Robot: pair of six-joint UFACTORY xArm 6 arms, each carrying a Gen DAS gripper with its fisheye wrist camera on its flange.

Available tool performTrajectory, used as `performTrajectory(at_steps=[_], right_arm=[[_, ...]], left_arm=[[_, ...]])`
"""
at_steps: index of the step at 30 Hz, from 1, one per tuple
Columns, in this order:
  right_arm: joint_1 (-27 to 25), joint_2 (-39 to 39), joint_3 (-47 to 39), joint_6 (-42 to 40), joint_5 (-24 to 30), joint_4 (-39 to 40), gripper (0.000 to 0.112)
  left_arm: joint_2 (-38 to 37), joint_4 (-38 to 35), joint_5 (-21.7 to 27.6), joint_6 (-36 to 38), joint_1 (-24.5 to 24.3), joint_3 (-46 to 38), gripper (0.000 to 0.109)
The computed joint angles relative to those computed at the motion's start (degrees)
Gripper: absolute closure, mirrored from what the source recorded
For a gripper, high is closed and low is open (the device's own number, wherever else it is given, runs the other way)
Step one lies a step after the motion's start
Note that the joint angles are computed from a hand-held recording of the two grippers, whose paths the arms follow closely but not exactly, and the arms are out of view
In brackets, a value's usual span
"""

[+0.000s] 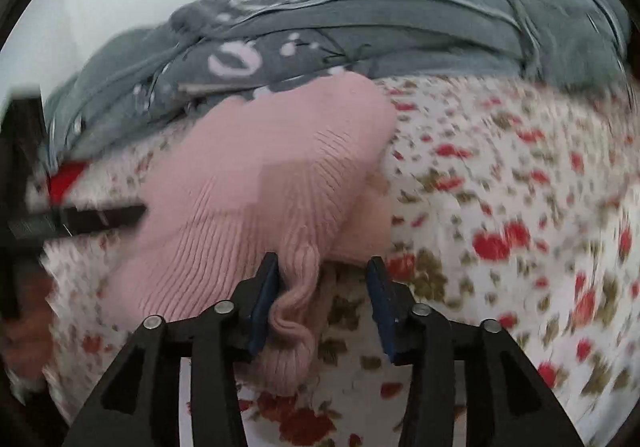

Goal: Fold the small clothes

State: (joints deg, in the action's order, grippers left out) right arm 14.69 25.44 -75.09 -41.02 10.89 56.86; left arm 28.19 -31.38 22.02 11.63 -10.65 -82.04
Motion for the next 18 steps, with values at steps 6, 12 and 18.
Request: performTrajectory(at_steps=[6,12,18], right_arm=[[-2.24,-3.74,0.46,-1.03,3.31,-0.58,0.052],[-4.75,0.88,-9.01,8.18,10.53,-7.77,0.043],[-6.98,11.58,-24.49,20.07,22.31,-16.16,0.042]], left_arm=[[-2.44,-12.48,5.94,10.55,2.49,-0.62,0.043],[1.46,-8.80,10.62,7.06,4.04,-8.31,0.044],[9.62,-9.58,18.51,4.69,6.06,-20.23,0.044]])
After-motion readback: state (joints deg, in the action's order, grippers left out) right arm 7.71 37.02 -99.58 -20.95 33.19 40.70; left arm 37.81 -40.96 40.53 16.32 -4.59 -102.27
